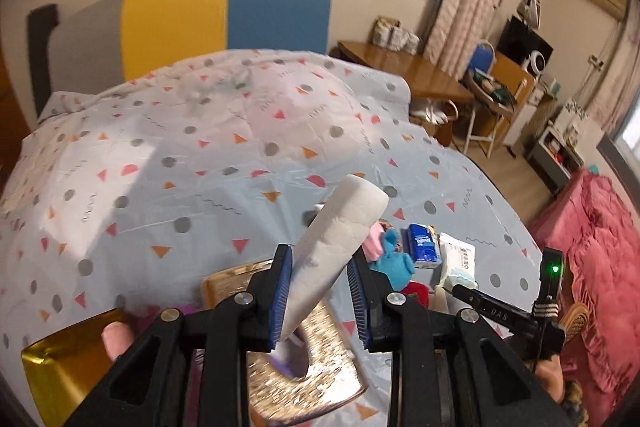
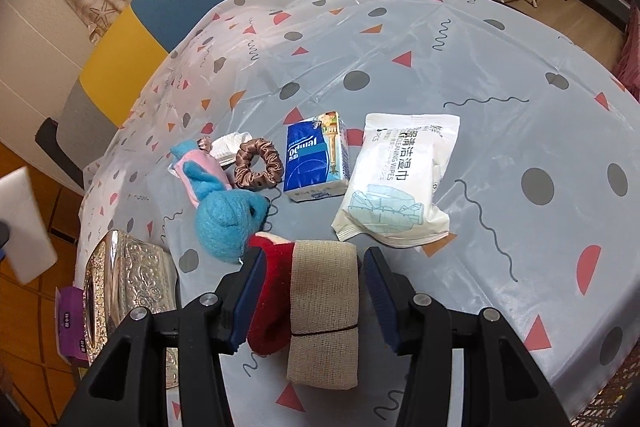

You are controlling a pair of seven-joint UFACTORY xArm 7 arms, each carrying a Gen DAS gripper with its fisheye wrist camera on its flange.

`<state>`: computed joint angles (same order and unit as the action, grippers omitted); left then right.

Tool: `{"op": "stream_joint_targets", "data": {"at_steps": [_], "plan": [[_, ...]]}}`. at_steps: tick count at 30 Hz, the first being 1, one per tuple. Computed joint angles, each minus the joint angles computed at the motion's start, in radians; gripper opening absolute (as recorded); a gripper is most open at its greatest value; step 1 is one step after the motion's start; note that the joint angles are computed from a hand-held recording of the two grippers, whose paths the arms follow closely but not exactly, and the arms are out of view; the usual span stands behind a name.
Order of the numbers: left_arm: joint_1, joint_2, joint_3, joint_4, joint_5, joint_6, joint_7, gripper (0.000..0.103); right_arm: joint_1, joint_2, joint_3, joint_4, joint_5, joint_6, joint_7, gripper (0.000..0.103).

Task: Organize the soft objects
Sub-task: 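Place the white roll in the gold tray and open the left tool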

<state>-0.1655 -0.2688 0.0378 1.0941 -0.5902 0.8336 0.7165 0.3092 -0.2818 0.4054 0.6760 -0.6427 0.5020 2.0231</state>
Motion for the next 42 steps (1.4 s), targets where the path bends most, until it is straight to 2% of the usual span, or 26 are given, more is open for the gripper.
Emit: {"op": "stream_joint_targets", "data": {"at_steps": [7, 15, 22, 28, 37, 39, 42], "plan": [[0.047, -0.059, 0.086, -0.028, -0.078, 0.007, 0.042, 0.029, 0.016, 0.016, -0.007, 0.02, 0.014, 0.034, -0.029, 0.051], [0.122, -0.089, 0.16, -0.076, -0.116, 0.009, 0.085, 0.029, 0.03, 0.027, -0.01, 0.04, -0.002, 0.07, -0.036, 0.051], [0.216, -0.033, 0.224, -0.099, -0.154, 0.008, 0.104, 0.029, 0.047, 0.046, -0.009, 0.075, -0.045, 0.105, -0.045, 0.051], [0.307, 0.05, 0.222, -0.124, -0.137, -0.016, 0.115, 0.029, 0.066, 0.06, -0.016, 0.097, -0.073, 0.136, -0.044, 0.051], [0.376, 0.18, 0.146, -0.146, -0.082, -0.125, 0.055, 0.031, 0.096, 0.094, -0.024, 0.144, -0.13, 0.176, -0.059, 0.051], [0.382, 0.194, 0.135, -0.144, -0.082, -0.13, 0.051, 0.037, 0.107, 0.112, -0.028, 0.167, -0.147, 0.181, -0.09, 0.051], [0.382, 0.184, 0.121, -0.167, -0.083, -0.182, 0.079, 0.054, 0.128, 0.165, -0.046, 0.22, -0.148, 0.166, -0.189, 0.051]]}}
